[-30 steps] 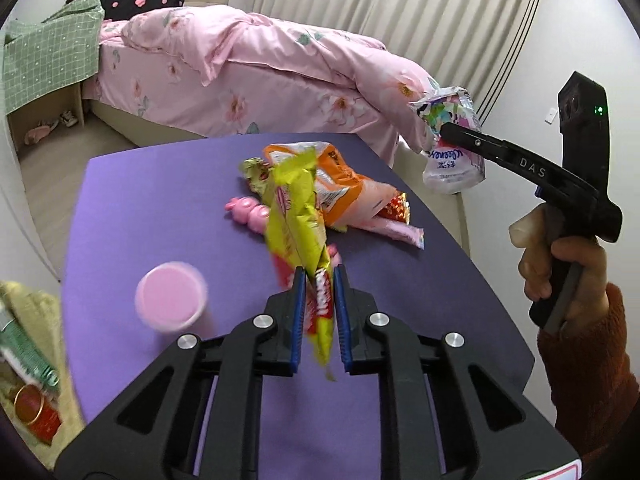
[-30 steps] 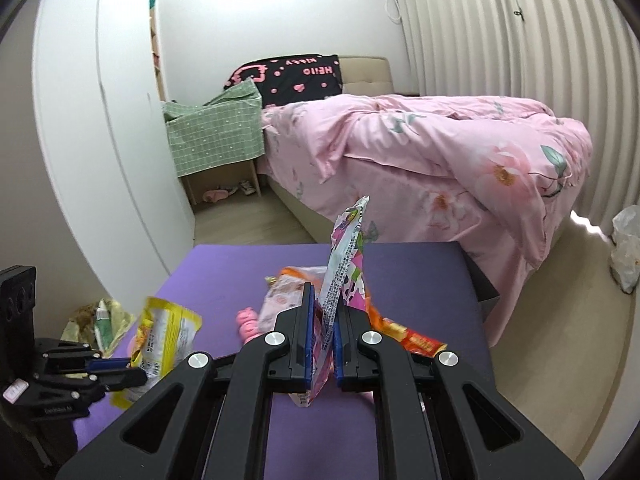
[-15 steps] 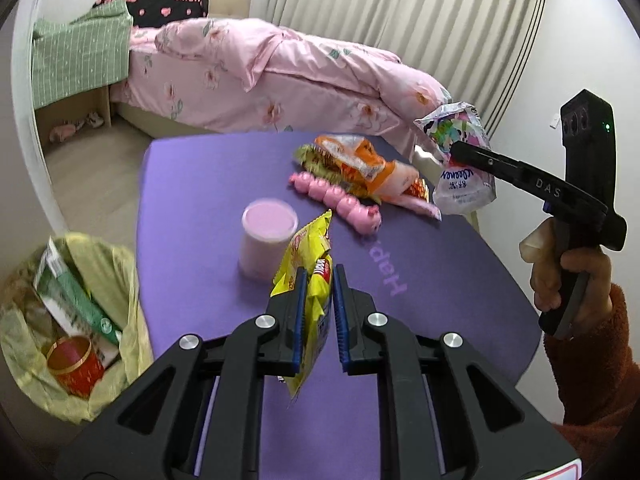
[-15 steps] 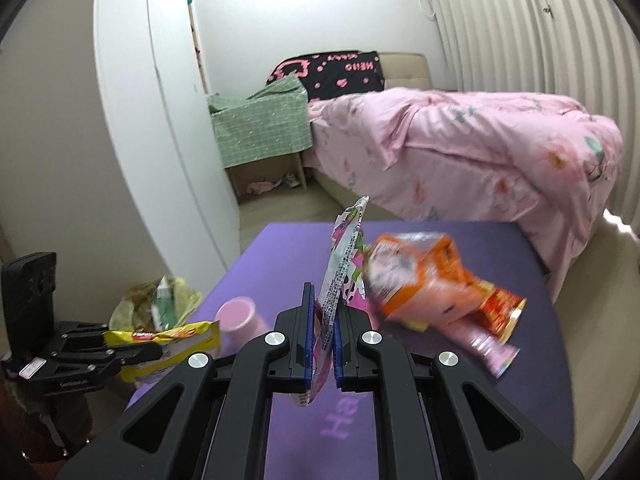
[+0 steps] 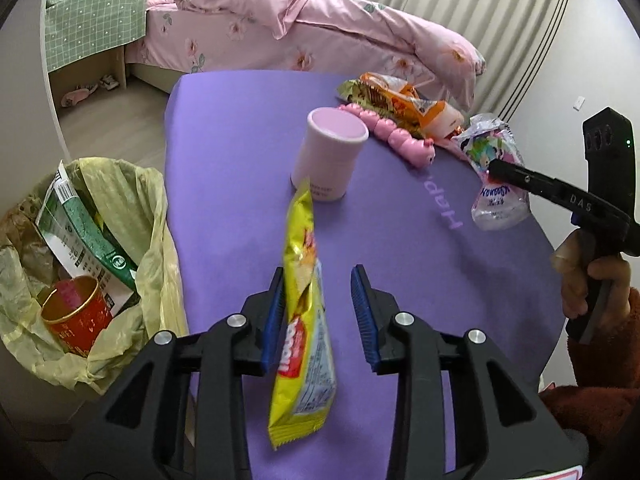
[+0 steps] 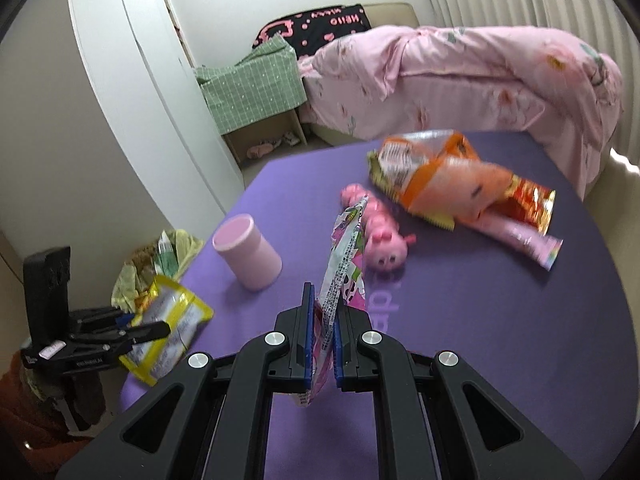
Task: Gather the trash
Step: 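Carry the yellow wafer bag and colorful packet toward the trash bag with both tools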
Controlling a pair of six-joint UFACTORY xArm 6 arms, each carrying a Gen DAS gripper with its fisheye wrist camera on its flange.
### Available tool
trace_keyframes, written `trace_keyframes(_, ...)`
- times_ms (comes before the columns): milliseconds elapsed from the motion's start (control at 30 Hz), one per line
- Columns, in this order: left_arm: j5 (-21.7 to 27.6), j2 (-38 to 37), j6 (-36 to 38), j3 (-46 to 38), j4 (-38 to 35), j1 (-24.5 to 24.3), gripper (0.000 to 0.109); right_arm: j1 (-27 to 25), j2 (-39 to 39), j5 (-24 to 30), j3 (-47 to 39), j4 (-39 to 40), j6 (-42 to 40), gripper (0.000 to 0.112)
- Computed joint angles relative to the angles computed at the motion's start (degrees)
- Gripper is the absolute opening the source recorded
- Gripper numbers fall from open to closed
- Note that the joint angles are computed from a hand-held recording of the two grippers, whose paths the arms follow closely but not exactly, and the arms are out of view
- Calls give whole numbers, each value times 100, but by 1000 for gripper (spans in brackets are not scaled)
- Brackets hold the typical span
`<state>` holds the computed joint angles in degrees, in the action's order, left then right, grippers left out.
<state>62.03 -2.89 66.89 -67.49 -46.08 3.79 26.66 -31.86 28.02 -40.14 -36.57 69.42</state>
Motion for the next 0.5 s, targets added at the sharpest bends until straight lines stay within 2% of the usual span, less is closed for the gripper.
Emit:
trace_keyframes(67,-18,23,-68,-1,85,27,31,84,56,32,31,3,32,9)
trace_keyframes(100,-66,41,-125,-1,116,24,26,114,85,28,35,15,40,9)
trace_keyframes(133,-126,51,-190,2,152,18,15,150,113,32,34,18,55,9)
trace_keyframes(267,-76,133,-378,-82,161,74,14,264,195,64,-40,-53,110,9)
trace_keyframes(500,-38,-58,-187,-134,-209,344,14,443,354,76,-417,-272,40,9)
